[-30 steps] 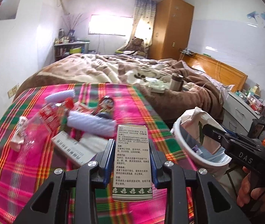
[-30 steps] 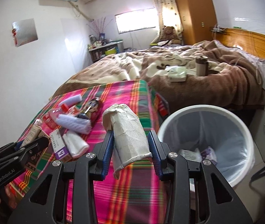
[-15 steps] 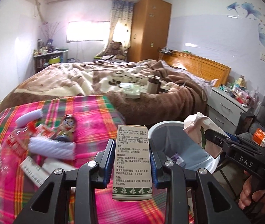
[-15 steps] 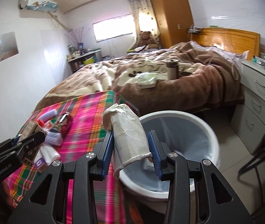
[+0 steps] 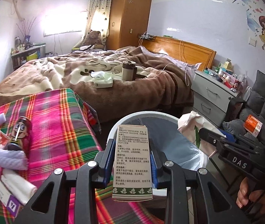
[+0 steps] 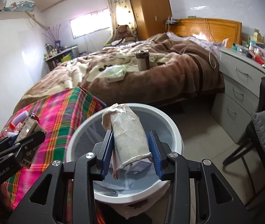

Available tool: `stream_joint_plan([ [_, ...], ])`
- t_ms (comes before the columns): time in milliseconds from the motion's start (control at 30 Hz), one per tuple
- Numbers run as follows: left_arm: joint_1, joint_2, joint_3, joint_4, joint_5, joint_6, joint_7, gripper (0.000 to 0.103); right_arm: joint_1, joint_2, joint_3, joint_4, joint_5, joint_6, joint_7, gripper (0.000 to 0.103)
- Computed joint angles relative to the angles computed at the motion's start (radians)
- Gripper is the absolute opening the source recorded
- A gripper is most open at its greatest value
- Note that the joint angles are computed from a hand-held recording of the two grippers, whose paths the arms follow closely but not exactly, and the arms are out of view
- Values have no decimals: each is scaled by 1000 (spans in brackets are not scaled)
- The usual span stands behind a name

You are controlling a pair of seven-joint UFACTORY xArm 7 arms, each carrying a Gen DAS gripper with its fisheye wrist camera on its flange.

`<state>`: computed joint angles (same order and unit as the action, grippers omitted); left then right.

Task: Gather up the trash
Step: 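Open both tools to drop the box and paper into the bin, then move both tools back over the remaining trash on the bed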

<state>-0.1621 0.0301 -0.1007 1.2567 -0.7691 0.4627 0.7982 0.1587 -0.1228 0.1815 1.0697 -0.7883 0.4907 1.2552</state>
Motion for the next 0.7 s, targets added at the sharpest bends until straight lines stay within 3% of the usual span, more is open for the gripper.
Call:
stream_joint_plan([
  [433,1,62,-25,50,66,18,-59,33,-7,7,-16,-21,97,16,-112,43],
  [467,4,64,-27,51,66,21,-56,35,-4,8,-18,-22,110,21,-126,44],
  [567,6,62,-30,46,66,16,-60,59,0,15,-16,-12,114,45,-145,53],
  [700,12,51,-28,38,42,19,-47,59,6,11,-14,-7,88,65,-140,63],
])
